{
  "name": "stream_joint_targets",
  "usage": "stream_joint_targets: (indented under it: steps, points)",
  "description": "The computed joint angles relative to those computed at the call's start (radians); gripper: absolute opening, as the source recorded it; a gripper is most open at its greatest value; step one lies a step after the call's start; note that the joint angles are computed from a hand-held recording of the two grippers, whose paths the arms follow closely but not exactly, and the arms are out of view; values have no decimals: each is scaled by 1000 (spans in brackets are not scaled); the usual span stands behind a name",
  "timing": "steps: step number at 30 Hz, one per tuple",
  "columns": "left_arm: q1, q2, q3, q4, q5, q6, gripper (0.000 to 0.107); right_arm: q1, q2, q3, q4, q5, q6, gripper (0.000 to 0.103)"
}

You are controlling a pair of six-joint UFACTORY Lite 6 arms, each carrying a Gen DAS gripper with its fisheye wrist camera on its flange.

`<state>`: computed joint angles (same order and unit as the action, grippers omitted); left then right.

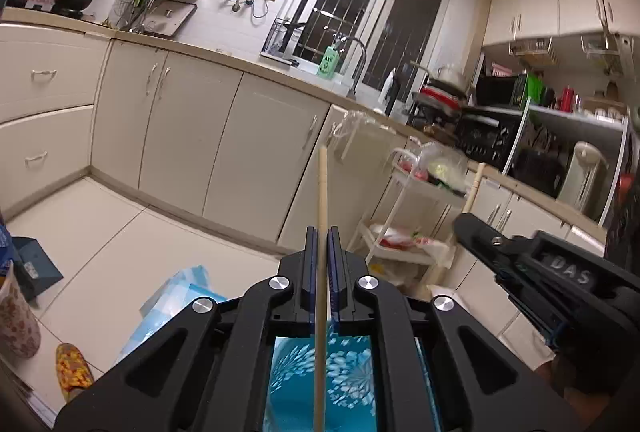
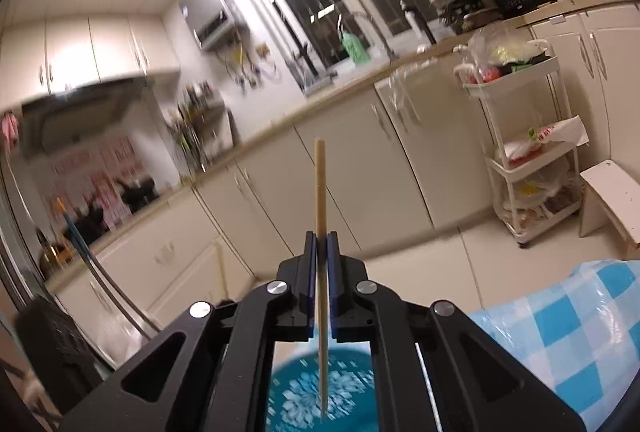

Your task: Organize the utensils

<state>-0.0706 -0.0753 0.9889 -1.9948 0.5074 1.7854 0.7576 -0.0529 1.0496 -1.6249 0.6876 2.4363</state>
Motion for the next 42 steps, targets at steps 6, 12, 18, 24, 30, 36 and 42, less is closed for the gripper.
stream_joint_targets:
  steps: [6, 12, 18, 24, 30, 36, 42]
  points:
    - [-3, -24, -71, 29, -9, 15, 6, 48, 17, -32, 74, -38, -102, 7]
    - [31, -82, -88, 306, -31, -210, 46, 109, -137, -172, 159, 9, -125, 53]
    - [224, -270, -195, 607, 103, -438, 57, 507, -417, -406, 400, 398, -44, 53]
    - [361, -450, -404, 882, 215, -494, 57, 709, -166, -445, 554, 140, 119, 33]
    - [276, -518, -563, 1046, 116, -560, 57, 686, 128, -298, 579, 31, 73, 26]
    - [94, -459, -619, 1116, -81, -643, 57, 641, 197, -253, 640, 17, -57, 23]
    - [-76, -323, -597, 1224, -266, -802, 57, 644, 173, -286, 646, 26, -93, 9]
